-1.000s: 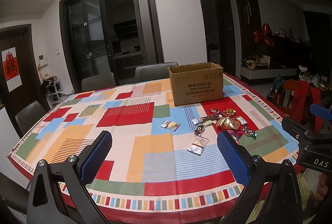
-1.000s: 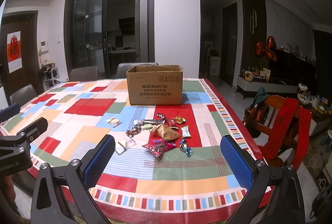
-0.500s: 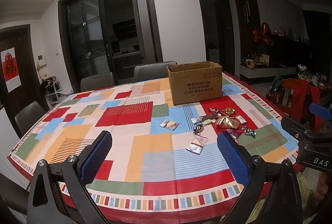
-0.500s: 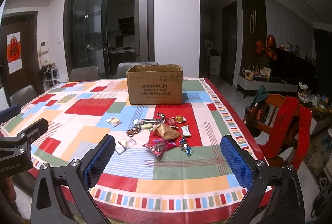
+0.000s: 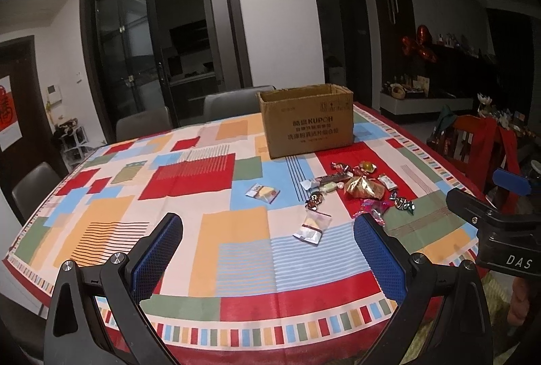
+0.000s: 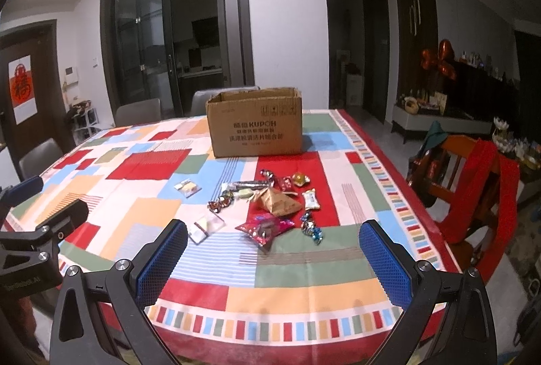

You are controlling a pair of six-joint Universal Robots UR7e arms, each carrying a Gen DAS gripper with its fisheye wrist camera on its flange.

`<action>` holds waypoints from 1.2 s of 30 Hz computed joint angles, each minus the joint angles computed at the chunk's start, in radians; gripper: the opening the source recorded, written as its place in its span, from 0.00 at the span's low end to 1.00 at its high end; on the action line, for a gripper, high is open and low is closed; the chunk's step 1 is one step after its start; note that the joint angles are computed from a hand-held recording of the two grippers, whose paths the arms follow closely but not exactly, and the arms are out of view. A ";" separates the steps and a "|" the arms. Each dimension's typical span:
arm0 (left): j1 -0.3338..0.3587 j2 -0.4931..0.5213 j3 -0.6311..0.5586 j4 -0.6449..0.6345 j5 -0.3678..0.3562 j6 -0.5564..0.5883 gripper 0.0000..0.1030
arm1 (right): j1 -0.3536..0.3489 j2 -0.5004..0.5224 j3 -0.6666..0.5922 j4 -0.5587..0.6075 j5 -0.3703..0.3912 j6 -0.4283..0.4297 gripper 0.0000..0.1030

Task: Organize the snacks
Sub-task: 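Grasp the clear yellow-cake packet with left tool while right tool grasps the pink candy bag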

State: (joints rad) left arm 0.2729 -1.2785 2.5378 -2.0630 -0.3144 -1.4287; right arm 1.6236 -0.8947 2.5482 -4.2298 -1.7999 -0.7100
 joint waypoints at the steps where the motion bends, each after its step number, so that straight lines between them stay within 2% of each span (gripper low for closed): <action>1: 0.011 0.010 0.006 -0.062 0.002 0.049 1.00 | -0.006 -0.002 -0.006 0.016 0.003 0.005 0.99; 7: 0.105 0.109 0.025 -0.495 0.007 0.392 0.96 | -0.023 0.011 -0.061 0.106 -0.007 0.061 0.99; 8: 0.129 0.135 0.023 -0.595 -0.001 0.475 0.95 | -0.024 0.013 -0.072 0.127 -0.012 0.067 0.99; 12: 0.209 0.217 -0.004 -0.863 -0.046 0.700 0.91 | -0.021 0.026 -0.130 0.224 -0.050 0.099 0.99; 17: 0.307 0.299 -0.051 -1.085 -0.123 0.916 0.84 | -0.027 0.050 -0.208 0.340 -0.081 0.148 0.96; 25: 0.450 0.389 -0.133 -1.258 -0.245 1.148 0.75 | -0.037 0.119 -0.327 0.486 -0.120 0.213 0.88; 30: 0.518 0.426 -0.174 -1.297 -0.337 1.201 0.72 | -0.046 0.143 -0.383 0.575 -0.128 0.270 0.82; 36: 0.581 0.460 -0.223 -1.296 -0.399 1.207 0.66 | -0.052 0.175 -0.434 0.633 -0.159 0.312 0.78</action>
State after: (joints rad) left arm 0.8534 -0.8189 2.3146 -3.3594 -0.7133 -0.2217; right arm 1.5715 -0.7197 2.1138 -3.5964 -1.9592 -0.3985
